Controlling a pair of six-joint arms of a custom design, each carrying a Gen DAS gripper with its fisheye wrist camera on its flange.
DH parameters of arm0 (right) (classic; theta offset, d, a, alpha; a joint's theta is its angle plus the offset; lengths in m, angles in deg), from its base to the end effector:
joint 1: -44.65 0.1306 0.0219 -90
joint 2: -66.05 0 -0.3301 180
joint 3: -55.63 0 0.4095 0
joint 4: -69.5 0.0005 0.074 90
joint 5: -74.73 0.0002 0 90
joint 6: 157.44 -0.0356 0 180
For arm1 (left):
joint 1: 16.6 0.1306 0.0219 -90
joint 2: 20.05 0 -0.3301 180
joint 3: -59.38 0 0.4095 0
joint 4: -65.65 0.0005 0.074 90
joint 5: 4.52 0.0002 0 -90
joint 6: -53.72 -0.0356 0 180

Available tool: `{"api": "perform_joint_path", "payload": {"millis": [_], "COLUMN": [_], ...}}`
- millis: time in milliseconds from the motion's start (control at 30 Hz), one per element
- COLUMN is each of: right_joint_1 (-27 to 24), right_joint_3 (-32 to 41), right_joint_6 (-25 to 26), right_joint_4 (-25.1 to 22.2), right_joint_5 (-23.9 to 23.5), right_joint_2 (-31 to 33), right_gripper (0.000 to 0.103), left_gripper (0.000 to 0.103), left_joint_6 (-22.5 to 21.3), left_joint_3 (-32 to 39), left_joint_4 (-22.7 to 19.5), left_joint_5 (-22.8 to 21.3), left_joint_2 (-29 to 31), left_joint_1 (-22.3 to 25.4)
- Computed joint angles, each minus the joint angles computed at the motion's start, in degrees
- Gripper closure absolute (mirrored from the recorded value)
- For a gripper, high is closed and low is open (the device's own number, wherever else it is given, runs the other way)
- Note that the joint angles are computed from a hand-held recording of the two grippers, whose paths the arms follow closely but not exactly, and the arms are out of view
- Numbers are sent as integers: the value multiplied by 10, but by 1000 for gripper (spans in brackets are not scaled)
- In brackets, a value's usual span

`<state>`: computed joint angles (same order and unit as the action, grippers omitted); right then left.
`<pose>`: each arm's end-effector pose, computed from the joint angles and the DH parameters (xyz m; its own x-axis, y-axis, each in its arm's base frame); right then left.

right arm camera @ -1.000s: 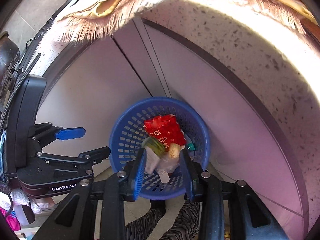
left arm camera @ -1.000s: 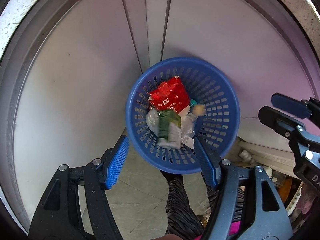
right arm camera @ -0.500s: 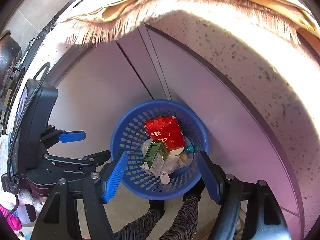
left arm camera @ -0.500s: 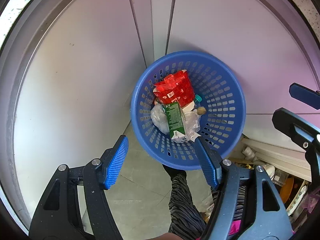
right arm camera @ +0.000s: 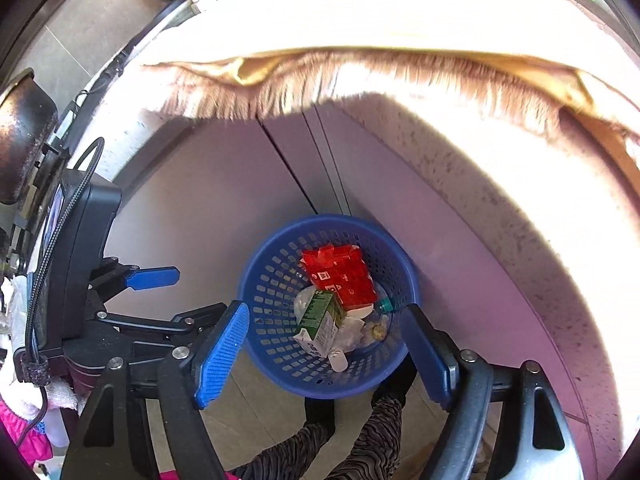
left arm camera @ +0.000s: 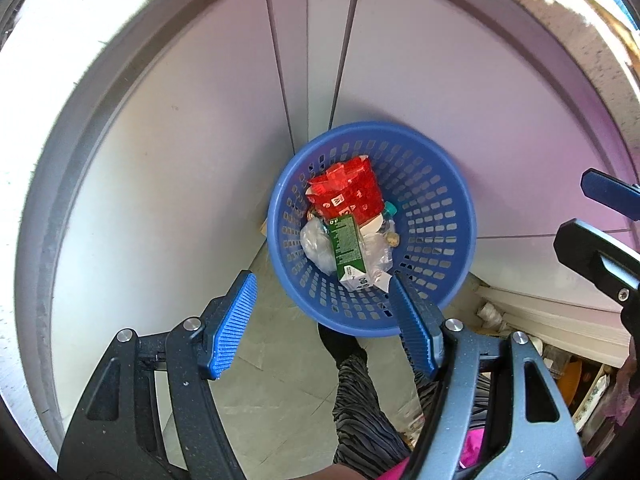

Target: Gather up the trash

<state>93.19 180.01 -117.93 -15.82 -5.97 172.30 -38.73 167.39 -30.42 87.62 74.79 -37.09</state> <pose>0.3659 0.4047 0.4743 -0.9269 0.1008 -0.3616 0.0267 0.9785 0.2043 0.4320 -0.1634 0.4441 -0.9136 0.3870 -0.1251 0.3935 0.9188 -0.0317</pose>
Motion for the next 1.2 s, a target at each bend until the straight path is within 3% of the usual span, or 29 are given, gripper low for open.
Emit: {"api": "perform_joint_path", "payload": {"millis": [600,1067,1200], "right_joint_1": [6,-2,-3], "right_joint_3": [63,164,204], "right_joint_6": [7,26,34], "right_joint_4": [-24,-52,-55], "right_joint_5": [29,79,96], "right_joint_2": [-15,-8,1], "right_gripper": [18,15,15], "left_gripper": [33,32,21], "left_joint_6": [-11,8,19], "left_joint_3": [73,192,242], "left_joint_4": [-5,4,13], "left_joint_5": [19,50,56], "left_joint_2": [-19,-3,9], "left_joint_1": [6,20,22]}}
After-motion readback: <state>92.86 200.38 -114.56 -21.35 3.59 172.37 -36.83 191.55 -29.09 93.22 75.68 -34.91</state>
